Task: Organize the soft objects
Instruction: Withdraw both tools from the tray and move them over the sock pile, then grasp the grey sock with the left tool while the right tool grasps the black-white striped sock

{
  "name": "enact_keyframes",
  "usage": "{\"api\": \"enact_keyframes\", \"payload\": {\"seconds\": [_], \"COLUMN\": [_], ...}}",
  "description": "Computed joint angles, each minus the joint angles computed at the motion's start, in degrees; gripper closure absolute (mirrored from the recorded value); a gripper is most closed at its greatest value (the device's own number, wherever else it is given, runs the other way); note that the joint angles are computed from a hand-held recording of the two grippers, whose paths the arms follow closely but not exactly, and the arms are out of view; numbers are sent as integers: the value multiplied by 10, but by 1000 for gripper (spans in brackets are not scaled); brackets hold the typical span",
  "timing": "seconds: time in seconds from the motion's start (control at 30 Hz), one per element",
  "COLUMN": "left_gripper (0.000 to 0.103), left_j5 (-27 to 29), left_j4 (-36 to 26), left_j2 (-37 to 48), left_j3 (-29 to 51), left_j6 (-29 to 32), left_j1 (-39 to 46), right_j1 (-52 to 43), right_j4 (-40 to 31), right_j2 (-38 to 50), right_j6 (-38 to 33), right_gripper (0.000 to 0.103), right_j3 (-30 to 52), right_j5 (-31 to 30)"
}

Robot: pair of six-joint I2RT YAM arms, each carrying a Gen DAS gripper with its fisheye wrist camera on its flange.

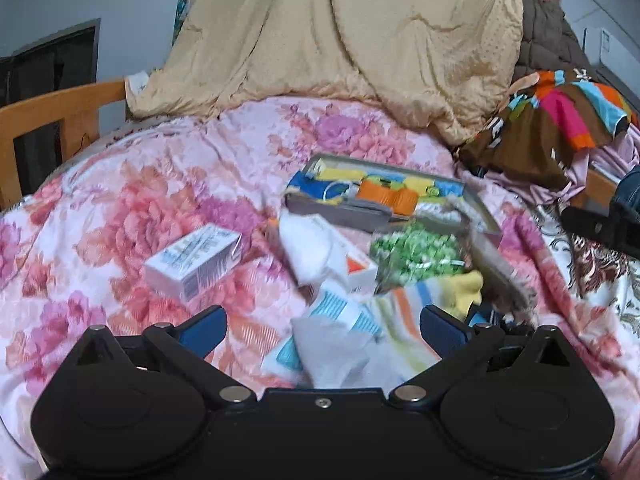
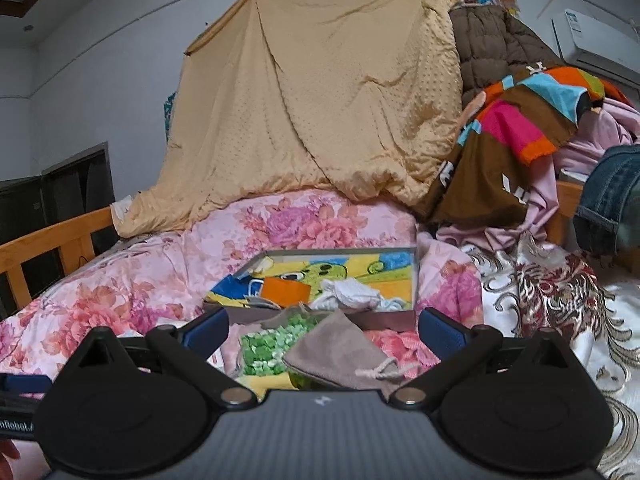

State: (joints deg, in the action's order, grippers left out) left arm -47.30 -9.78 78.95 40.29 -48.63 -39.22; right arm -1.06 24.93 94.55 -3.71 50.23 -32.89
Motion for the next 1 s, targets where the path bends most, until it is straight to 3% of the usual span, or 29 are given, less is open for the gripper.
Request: {"api": "enact_keyframes", "payload": {"seconds": [0.27, 0.6, 1.0], "left_gripper": [1, 1, 1], "left_j5": [7, 1, 1], "left_j4": [38, 127, 162], "left_j2": [30, 86, 152], "left_j3": [-28, -34, -13], "left_j6": [4, 77, 90], "left_j1": [-11, -22, -15], "right_j1": [3, 38, 65], "right_j4": [-103, -224, -294], "right_j2": [0, 28, 92], "right_j6": [-38, -106, -133], "right_gripper": [0, 0, 0], "right_j3": [22, 69, 141], "right_j5": [0, 45, 83]}}
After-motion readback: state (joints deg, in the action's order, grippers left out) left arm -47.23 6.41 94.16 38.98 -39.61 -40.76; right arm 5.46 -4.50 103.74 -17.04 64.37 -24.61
